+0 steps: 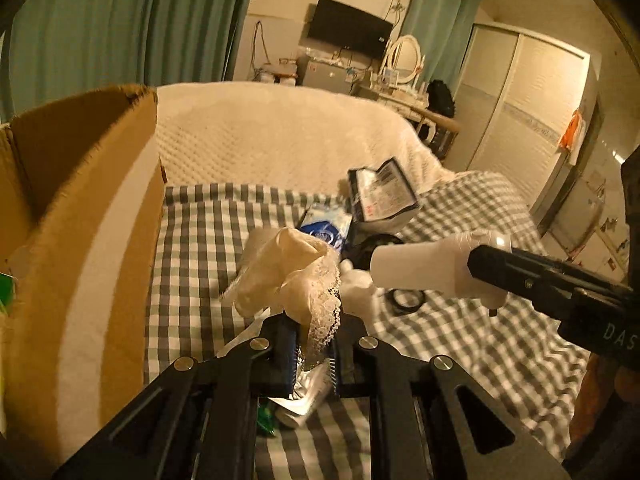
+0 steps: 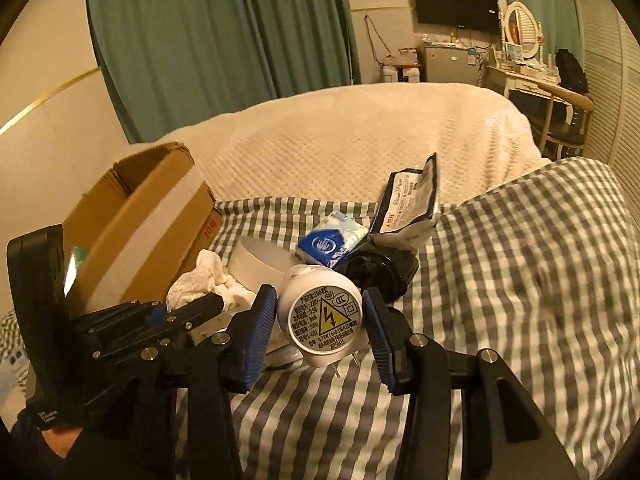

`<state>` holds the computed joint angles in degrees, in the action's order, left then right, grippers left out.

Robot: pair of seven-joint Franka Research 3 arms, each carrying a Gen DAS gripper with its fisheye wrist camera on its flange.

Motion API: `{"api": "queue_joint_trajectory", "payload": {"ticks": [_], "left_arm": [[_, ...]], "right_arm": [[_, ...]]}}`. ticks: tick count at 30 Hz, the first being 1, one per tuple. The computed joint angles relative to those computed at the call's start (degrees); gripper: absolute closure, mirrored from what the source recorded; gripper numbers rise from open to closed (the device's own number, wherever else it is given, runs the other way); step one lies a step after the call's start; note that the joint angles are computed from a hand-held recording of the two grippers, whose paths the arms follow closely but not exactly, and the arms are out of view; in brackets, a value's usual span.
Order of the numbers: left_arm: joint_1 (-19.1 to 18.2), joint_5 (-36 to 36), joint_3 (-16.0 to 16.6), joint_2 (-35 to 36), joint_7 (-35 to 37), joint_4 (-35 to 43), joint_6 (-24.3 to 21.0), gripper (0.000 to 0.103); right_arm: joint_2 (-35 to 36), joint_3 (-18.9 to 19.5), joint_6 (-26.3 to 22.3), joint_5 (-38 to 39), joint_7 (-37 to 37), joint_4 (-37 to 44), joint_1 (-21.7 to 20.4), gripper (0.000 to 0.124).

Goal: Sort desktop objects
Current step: 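Carry the cloth and container into the cardboard box and release them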

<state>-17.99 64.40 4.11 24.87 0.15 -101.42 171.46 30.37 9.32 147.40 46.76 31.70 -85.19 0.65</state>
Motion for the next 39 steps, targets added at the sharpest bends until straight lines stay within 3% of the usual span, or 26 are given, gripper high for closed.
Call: {"api": "queue_joint_trajectory", "payload": {"ticks": [7, 19, 29, 33, 39], "left_arm": [[-1.92, 14.67, 2.51, -5.94, -13.90, -2.23, 1.10, 0.091], [4.79, 27.53, -3.01, -16.38, -23.68, -7.16, -1.77, 0.091], [15.93, 21.44, -5.61, -23.51, -16.54, -13.30, -5.05, 0.091], [20.34, 18.91, -5.78, -21.90, -16.55, -15.06, -4.32, 0.091], [23.08, 15.27, -4.70, -17.88, -14.62, -15.73, -0.13, 0.091]], "right_arm": [[-8.62, 0.71, 1.79, 6.47, -4.88, -8.13, -0.86, 0.080], [-17.18, -1.95, 0.77, 15.40, -12.39, -13.10, 3.15, 0.080], [-15.56, -0.60, -2.95, 15.90, -15.29, -8.33, 9.09, 0.080], [-9.34, 0.24, -3.55, 9.04, -9.75, -1.85, 12.60, 0.080], [0.93, 1.30, -3.33, -2.23, 0.76, 7.70, 15.88, 0.080]]}}
